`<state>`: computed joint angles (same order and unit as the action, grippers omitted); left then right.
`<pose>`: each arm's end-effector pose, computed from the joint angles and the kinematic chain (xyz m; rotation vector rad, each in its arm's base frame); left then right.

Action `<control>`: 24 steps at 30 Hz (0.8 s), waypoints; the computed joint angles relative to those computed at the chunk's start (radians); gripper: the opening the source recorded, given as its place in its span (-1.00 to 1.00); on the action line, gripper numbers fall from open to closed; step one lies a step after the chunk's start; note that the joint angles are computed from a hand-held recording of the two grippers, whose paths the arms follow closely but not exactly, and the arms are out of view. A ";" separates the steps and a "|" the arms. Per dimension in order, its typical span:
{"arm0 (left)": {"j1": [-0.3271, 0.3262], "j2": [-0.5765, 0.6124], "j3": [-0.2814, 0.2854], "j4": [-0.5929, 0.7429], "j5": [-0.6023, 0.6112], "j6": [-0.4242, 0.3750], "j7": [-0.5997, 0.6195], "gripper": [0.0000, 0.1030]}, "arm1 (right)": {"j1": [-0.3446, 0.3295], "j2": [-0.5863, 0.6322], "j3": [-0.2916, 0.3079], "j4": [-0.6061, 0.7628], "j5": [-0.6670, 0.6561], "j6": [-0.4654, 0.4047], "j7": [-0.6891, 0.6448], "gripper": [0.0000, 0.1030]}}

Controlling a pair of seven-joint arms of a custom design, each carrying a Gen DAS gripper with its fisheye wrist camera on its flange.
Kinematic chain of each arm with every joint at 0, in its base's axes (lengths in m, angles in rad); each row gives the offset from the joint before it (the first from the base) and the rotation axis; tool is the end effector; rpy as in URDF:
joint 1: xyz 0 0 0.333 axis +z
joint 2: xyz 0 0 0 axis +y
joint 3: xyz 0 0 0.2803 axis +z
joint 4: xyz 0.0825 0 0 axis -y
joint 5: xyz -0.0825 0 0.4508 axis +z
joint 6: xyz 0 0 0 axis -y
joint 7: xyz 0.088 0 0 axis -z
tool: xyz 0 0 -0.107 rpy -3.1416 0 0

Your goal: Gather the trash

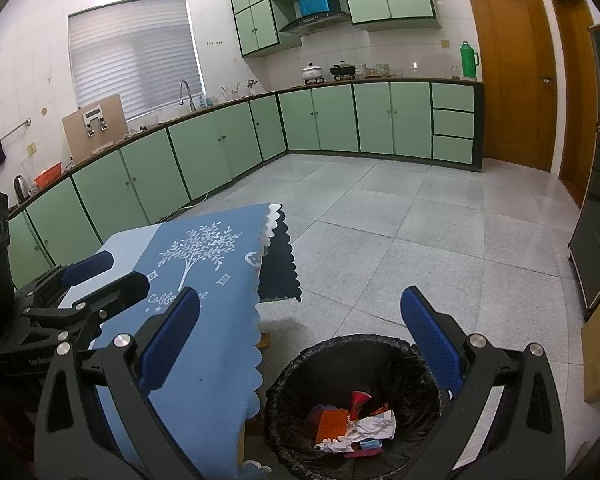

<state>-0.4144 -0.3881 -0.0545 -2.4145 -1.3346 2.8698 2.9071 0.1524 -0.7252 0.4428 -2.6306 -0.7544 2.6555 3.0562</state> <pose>0.4980 -0.1916 0.4563 -1.0966 2.1846 -1.3508 0.3869 0.2758 0.4672 -1.3272 1.8297 -0.8553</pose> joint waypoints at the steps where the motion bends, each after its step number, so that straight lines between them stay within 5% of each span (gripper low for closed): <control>1: 0.000 0.001 0.001 0.000 -0.002 0.000 0.002 0.88 | 0.000 0.000 0.000 0.000 -0.001 0.000 0.000 0.90; 24: 0.005 -0.002 -0.002 0.001 -0.011 0.005 0.015 0.88 | -0.004 0.015 0.001 0.011 -0.021 0.005 0.013 0.90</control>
